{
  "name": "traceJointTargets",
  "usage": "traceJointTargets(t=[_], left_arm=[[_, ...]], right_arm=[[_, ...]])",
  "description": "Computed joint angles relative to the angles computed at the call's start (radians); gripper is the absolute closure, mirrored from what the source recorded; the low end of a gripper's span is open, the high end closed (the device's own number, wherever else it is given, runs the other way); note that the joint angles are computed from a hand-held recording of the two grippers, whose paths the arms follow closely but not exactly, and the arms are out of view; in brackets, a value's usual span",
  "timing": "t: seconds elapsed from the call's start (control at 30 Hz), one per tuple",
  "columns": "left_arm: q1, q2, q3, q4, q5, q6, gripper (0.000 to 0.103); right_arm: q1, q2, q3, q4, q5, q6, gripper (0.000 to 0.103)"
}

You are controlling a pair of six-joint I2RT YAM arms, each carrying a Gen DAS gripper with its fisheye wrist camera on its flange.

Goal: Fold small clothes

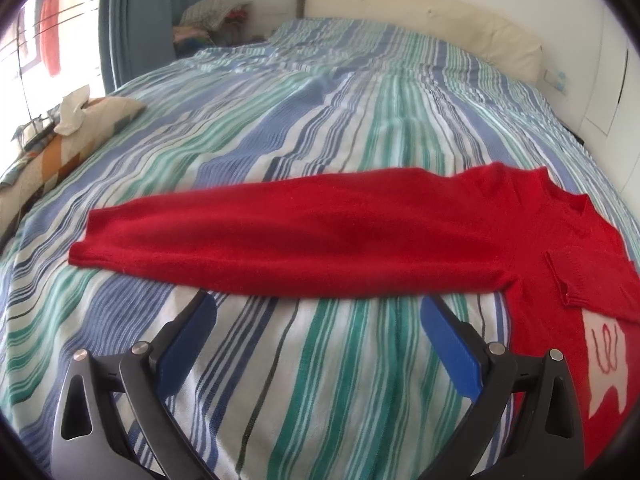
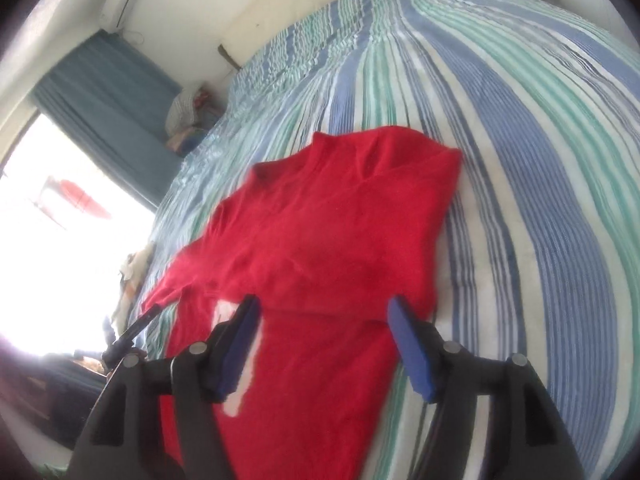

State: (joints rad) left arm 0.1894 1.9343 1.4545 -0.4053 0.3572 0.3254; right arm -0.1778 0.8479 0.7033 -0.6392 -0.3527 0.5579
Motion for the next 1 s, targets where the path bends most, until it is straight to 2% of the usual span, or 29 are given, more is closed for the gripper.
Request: traceJointTargets(t=[0.07, 0.1, 0.17, 0.23, 0.3, 0.37, 0.4, 0.47, 0.6, 0.63, 0.7, 0.73, 0.87, 1.0], left_arm=[[0.008, -0.011, -0.013, 0.009, 0.013, 0.001, 0.001], [0.017, -0.016, -0.018, 0.011, 0.031, 0.002, 0.001], [0.035, -0.017, -0.017, 0.0, 0.065, 0.0, 0.001], [0.045, -0.009, -0.005, -0.017, 0.082, -0.012, 0.001], [0.048, -0.002, -0.001, -0.019, 0.087, -0.029, 0.001], [0.043, -0.002, -0.008, -0.004, 0.072, -0.043, 0.001], [0.04, -0.004, -0.014, 0.005, 0.066, -0.046, 0.001], [0.034, -0.011, -0.029, 0.025, 0.055, -0.048, 0.001], [0.036, -0.052, -0.086, 0.087, 0.067, -0.043, 0.001], [0.037, -0.057, -0.092, 0.094, 0.074, -0.039, 0.001], [0.029, -0.052, -0.087, 0.084, 0.065, -0.023, 0.001], [0.022, -0.044, -0.077, 0.068, 0.05, -0.014, 0.001], [0.02, -0.025, -0.038, -0.005, 0.033, -0.004, 0.001], [0.075, 0.003, 0.077, -0.188, 0.151, 0.009, 0.001]], right_arm=[[0.061, 0.019, -0.036, 0.001, 0.06, 0.022, 0.033], [0.108, 0.011, -0.053, -0.027, 0.155, 0.037, 0.033], [0.232, -0.098, -0.114, -0.019, 0.326, 0.095, 0.033], [0.416, -0.235, -0.145, -0.056, 0.569, 0.186, 0.031], [0.643, -0.309, -0.147, -0.14, 0.871, 0.332, 0.017], [0.824, -0.315, -0.136, -0.267, 1.101, 0.528, 0.014], [0.884, -0.297, -0.126, -0.339, 1.167, 0.617, 0.014], [0.883, -0.322, -0.124, -0.426, 1.175, 0.665, 0.014], [0.77, -0.372, -0.126, -0.467, 1.125, 0.635, 0.014], [0.708, -0.398, -0.138, -0.44, 1.102, 0.584, 0.014], [0.689, -0.401, -0.132, -0.462, 1.105, 0.6, 0.014], [0.695, -0.399, -0.133, -0.481, 1.108, 0.622, 0.014], [0.626, -0.395, -0.149, -0.44, 1.045, 0.566, 0.014], [0.602, -0.397, -0.156, -0.418, 1.025, 0.546, 0.014]])
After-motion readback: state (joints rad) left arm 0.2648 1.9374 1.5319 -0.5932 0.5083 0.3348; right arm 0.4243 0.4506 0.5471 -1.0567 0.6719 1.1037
